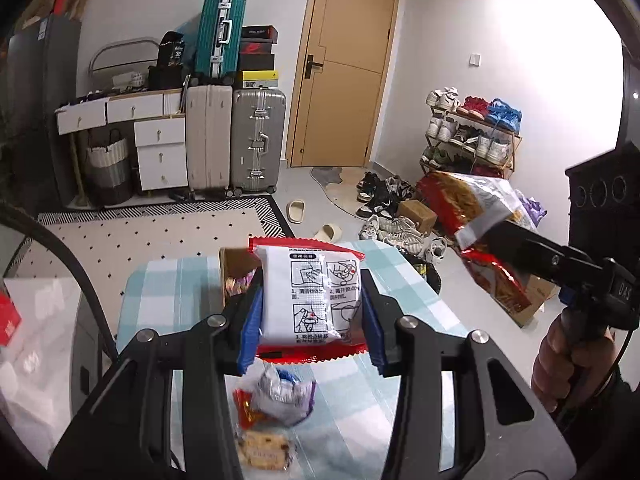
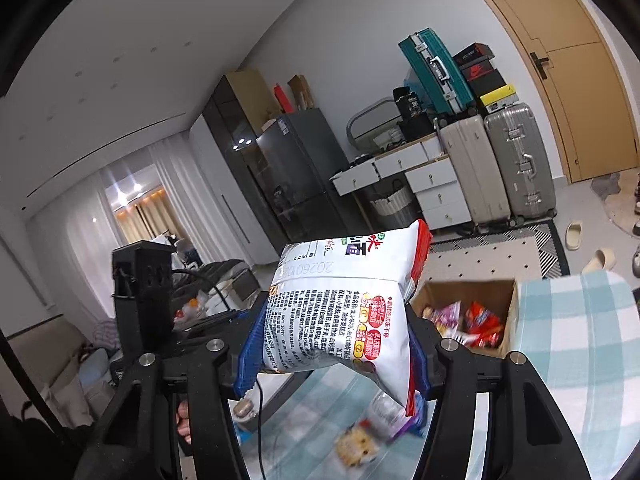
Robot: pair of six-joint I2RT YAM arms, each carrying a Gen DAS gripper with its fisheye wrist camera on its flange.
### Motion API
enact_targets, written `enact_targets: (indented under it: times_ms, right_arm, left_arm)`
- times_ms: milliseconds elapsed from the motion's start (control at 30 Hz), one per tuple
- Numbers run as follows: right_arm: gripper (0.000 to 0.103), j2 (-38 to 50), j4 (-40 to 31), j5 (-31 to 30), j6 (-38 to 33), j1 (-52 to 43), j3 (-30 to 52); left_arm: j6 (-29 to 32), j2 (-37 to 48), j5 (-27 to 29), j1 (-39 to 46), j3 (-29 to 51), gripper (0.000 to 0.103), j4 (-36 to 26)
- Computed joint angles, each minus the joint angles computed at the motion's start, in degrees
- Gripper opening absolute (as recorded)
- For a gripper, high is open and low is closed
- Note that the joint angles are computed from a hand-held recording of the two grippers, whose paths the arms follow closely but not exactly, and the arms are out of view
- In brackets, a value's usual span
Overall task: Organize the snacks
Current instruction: 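Lift both held snacks and carry them over the cardboard box, then open both tools to drop the chip bag and biscuit pack into the box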
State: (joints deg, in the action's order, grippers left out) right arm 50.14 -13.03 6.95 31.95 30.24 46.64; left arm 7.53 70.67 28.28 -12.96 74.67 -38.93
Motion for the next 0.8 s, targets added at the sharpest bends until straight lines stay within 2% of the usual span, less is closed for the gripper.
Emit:
enact_targets:
  times_ms: [67,233,467,633,733,800]
  right_arm:
    - [0.059,2.4,-0.5,-4.2,-0.9,-4.3,2.6]
    - [0.059,9.8,-3.5,-9.9,-4.8,-12.9,11.1]
    - [0.059,20.5,-3.6,-15.6,-7.9,-21.4,18.6]
    - [0.059,30.1,-1.0,-18.3,-9.9,-24.4,21.6]
    - [0.059,35.2,0.8,-19.2,-10.9,-25.4,22.0]
    - [0.059,38.5,1.8,-19.3,-11.6,-26.1,22.5]
  left_arm:
    - [-1.0,3.4,-2.5,-2.2,4.1,0.040,0.1]
    - [-2.9,12.9,-8.5,-6.5,14.1,0.040,0.9]
    - [-3.7,29.8,-12.3,-9.5,32.2,0.040,-3.0]
    - [-3.2,42.4,-14.4,-10.5,43.0,0.040,-4.5]
    - [-3.3,51.8,-15.0,-11.0,52.4,0.040,-7.9]
    - [-4.0,59.6,-14.6,-11.0,62.4,0.040,-13.0]
